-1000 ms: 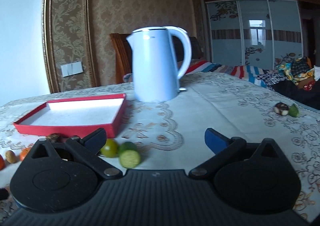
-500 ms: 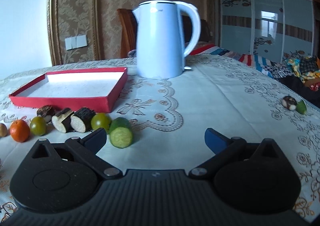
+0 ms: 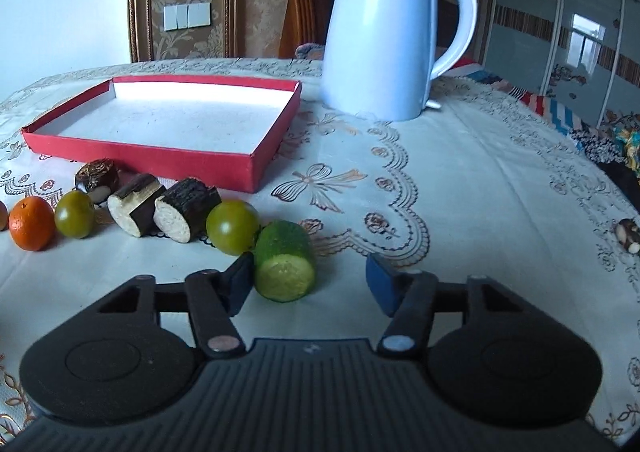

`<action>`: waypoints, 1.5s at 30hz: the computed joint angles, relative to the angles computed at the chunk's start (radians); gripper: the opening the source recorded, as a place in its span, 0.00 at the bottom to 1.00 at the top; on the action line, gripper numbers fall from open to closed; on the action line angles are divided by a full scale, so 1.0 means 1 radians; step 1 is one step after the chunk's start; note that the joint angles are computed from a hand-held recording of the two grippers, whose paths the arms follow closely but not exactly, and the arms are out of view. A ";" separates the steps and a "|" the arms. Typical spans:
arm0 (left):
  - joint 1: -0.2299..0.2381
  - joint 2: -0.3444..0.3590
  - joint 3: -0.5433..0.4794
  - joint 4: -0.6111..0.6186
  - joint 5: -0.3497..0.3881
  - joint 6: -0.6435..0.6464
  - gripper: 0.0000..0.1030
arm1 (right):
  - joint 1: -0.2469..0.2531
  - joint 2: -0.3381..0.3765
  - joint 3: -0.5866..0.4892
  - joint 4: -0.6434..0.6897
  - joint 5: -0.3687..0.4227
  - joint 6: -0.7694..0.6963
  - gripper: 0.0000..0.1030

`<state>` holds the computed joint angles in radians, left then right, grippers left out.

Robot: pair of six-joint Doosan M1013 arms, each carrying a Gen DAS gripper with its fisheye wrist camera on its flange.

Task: Organize fruits
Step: 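Grasp the brown kiwi with the left tool while the right tool grasps the cucumber slice, then carry the kiwi and cucumber slice into the red tray with both tools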

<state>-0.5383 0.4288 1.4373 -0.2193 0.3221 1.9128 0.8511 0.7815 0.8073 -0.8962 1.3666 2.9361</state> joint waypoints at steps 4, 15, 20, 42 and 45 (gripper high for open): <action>0.003 0.000 -0.001 -0.050 0.005 0.051 0.76 | -0.001 0.001 -0.002 0.001 -0.008 -0.008 0.50; 0.007 -0.009 0.017 -0.197 0.003 0.205 0.52 | 0.001 -0.007 0.012 -0.007 -0.040 -0.023 0.29; 0.004 -0.016 0.025 -0.218 0.005 0.220 0.37 | 0.003 -0.005 0.010 -0.018 -0.031 -0.016 0.29; 0.005 -0.009 -0.021 -0.231 0.031 0.214 0.29 | 0.024 -0.018 0.040 -0.141 -0.019 0.089 0.29; 0.001 0.001 -0.045 -0.194 0.029 0.190 0.29 | 0.028 -0.019 0.034 -0.169 -0.024 0.100 0.29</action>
